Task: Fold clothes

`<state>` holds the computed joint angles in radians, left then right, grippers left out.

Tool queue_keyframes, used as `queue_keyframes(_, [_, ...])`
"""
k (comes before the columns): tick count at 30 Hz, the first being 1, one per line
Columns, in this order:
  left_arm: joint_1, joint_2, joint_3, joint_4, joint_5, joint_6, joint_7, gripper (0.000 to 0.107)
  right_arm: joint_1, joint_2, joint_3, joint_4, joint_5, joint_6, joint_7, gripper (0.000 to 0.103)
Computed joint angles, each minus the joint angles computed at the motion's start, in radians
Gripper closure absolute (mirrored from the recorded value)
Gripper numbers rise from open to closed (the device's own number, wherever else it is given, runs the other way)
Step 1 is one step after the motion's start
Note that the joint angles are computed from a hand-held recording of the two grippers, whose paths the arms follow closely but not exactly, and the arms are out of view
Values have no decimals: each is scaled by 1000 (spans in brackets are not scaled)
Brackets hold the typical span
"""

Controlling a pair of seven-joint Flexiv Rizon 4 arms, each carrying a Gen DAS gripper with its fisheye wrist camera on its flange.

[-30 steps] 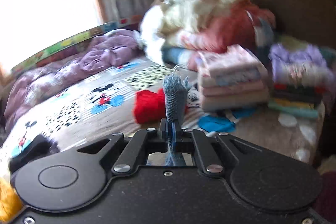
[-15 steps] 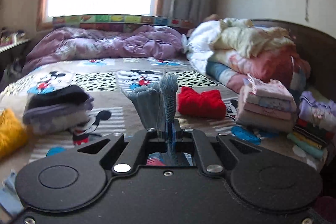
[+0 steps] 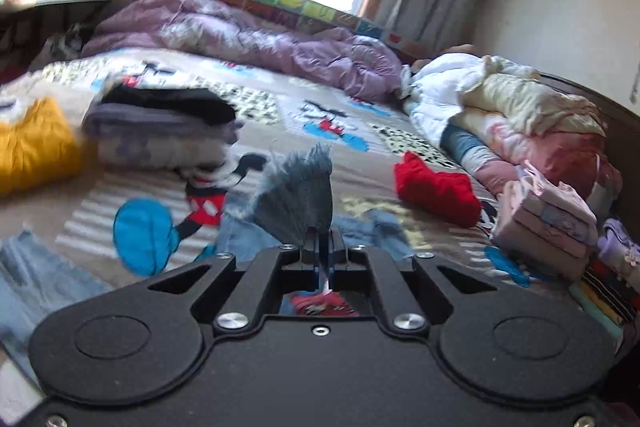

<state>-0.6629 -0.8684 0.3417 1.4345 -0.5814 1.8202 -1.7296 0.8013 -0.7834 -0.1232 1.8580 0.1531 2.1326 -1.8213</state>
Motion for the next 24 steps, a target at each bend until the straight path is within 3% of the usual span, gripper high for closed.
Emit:
queue_keyframes(4, [149, 25, -209, 62, 67, 108, -10, 104, 49, -16, -39, 3, 49, 98, -66, 36])
queue_keyframes(7, [274, 30, -367, 93, 132, 163, -36, 104, 53, -47, -33, -34, 71, 147, -122, 31])
queue_keyframes(8, [302, 31, -402, 102, 151, 175, -46, 104, 48, -51, -27, -48, 72, 135, -135, 29])
queue_keyframes(10, [357, 31, -464, 120, 193, 198, -73, 104, 23, -25, -5, -61, 42, -17, -116, 31])
queue_keyframes(11, [383, 30, -491, 129, 214, 203, -88, 104, 0, -17, 16, -60, 18, -42, -94, 31])
queue_keyframes(15, [428, 22, -529, 157, 244, 196, -139, 104, 16, 11, -14, -30, -22, -73, -67, 34])
queue_keyframes(17, [440, 17, -539, 165, 259, 202, -164, 104, 34, 7, -28, -18, -16, -17, -74, 39])
queue_keyframes(19, [444, 13, -540, 165, 275, 211, -178, 104, 47, -9, -32, -20, 7, 41, -92, 37])
queue_keyframes(22, [436, 10, -529, 156, 290, 212, -183, 104, 29, 2, -18, -38, 1, -78, -63, 34])
queue_keyframes(24, [438, 10, -530, 155, 300, 220, -187, 104, -4, 25, 13, -23, -40, -83, -40, 36])
